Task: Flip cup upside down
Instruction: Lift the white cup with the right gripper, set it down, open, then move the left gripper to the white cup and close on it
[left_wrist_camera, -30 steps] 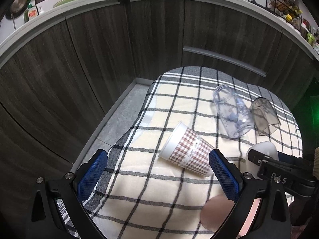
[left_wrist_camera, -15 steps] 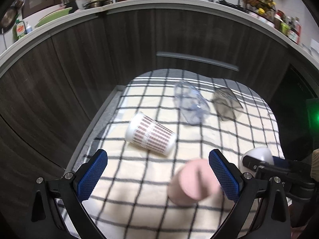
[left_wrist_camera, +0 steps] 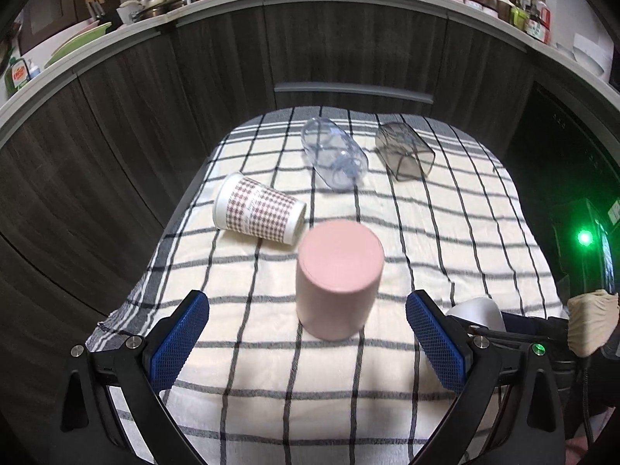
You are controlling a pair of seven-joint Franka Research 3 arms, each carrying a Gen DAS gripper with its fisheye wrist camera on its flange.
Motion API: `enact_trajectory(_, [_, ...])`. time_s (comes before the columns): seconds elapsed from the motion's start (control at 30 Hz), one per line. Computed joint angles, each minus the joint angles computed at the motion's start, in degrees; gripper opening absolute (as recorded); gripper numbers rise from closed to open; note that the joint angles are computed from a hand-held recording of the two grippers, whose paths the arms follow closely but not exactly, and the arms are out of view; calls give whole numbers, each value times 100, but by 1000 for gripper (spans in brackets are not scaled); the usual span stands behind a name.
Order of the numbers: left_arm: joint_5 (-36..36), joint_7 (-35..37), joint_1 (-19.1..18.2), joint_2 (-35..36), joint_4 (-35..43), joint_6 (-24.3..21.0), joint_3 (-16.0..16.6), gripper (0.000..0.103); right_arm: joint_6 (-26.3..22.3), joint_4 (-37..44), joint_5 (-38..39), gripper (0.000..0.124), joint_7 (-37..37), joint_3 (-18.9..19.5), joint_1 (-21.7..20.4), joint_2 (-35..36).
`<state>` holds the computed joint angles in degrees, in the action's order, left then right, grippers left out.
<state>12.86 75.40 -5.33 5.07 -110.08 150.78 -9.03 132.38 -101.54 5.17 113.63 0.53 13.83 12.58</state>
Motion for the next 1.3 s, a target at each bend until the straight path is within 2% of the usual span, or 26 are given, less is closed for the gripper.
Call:
enact_trajectory(0.23, [27, -7, -14, 5, -49, -35, -6, 103, 230, -176, -199, 69, 112, -10, 66, -35])
enact_trajectory(0.27, [51, -25, -16, -6, -54, -30, -3, 103, 243, -194, -174, 72, 94, -3, 60, -45])
enact_trajectory(0.33, [44, -23, -15, -25, -61, -28, -5, 103, 321, -251, -179, 88, 103, -6, 61, -90])
enact_trajectory(0.53, [-55, 47, -23, -95, -67, -102, -25, 103, 564, -425, -391, 89, 251, -23, 85, -300])
enact_trajectory(0.7, [-240, 212, -71, -175, -52, -194, -77, 103, 867, -879, -539, 89, 556, -48, 4, -762])
enact_trajectory(0.8, [-348, 347, -144, -163, 30, -316, -131, 103, 1016, -1227, -782, 89, 826, -44, -98, -1143])
enact_trajectory(0.93, [-690, 666, -250, -64, 236, -532, -230, 103, 1143, -1604, -1519, 89, 1378, 38, -302, -1636])
enact_trajectory(1.1, [-1144, 1070, -384, 384, 925, -1268, -371, 103, 1094, -1799, -2410, 89, 1931, 222, -618, -2009])
enact_trajectory(1.23, [-1194, 1284, -525, 1006, 1871, -2204, -465, 103, 982, -1816, -2635, 90, 2087, 244, -814, -2119])
enact_trajectory(1.3, [-1235, 1403, -605, 1502, 2626, -2960, -516, 103, 914, -1783, -2553, 92, 2030, 205, -881, -2112])
